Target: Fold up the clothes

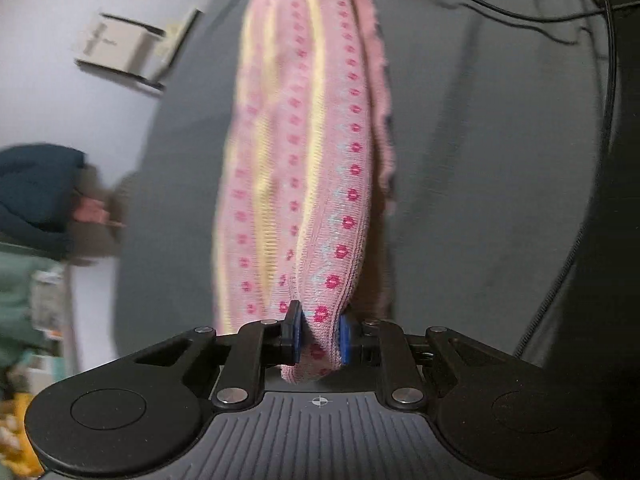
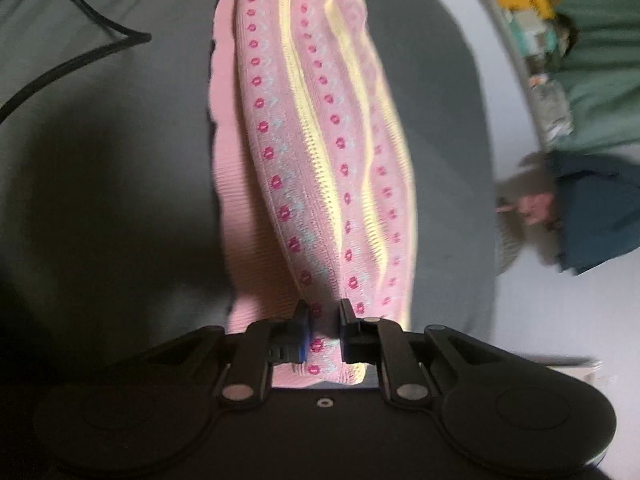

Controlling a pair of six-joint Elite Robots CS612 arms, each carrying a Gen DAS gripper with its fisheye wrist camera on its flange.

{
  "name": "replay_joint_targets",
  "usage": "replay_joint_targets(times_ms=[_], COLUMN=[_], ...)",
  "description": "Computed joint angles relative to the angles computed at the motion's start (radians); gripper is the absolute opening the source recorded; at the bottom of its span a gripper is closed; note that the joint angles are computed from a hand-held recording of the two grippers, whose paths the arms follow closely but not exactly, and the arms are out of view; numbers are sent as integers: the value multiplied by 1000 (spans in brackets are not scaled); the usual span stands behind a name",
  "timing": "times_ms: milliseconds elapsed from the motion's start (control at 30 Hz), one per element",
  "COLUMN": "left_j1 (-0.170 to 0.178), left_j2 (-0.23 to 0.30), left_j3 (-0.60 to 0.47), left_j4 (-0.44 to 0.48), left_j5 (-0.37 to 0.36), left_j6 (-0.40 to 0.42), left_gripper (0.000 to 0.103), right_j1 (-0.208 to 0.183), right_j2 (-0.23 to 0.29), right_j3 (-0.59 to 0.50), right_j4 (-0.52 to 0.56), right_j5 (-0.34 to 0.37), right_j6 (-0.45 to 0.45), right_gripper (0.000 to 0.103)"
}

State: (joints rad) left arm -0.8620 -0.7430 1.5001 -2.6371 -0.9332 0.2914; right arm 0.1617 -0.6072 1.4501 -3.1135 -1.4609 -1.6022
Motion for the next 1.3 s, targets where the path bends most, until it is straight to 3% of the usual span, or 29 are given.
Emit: replay_joint_targets(times_ms=[233,433,500,600,700,767,867,967,1033,1100,1167,1233,1267,1300], left_j1=[18,41,47,52,60,63,66,75,79,86,97,103,103,98], left_j2=[-22,-25,-20,-6,-23,-44,-53,-21,24,71,110,146,159,165], left_j3=[24,20,13,-5,7,31,39,9,-47,-127,-203,-264,-276,-269], left_j4=[-22,-26,-13,21,6,-63,-164,-318,-373,-309,-168,-35,-15,-37], left_j5=[-31,-146,-172,-158,-174,-167,-144,-137,-113,-107,-138,-158,-153,-127], left_j6=[-44,-87,-109,-144,-228,-294,-434,-583,-675,-778,-858,-885,-879,-870], left_gripper=[18,18,19,40,62,63,64,71,72,72,72,72,72,81], right_j1=[-4,-4,-5,-12,-24,-41,-60,-65,-48,-18,6,21,25,28], right_j2=[-24,-9,-1,-2,-19,-31,-31,0,29,57,76,99,110,117], right_j3=[-26,-58,-77,-106,-117,-129,-148,-185,-216,-232,-227,-232,-235,-227], right_j4=[158,251,277,374,440,484,477,435,420,352,261,207,185,152], right_j5=[8,-5,3,34,86,176,334,413,384,307,220,160,139,132], right_j6=[-26,-34,5,77,115,210,510,824,1033,1210,1286,1352,1376,1381], right_gripper=[13,13,16,39,42,42,49,53,53,53,56,65,68,74])
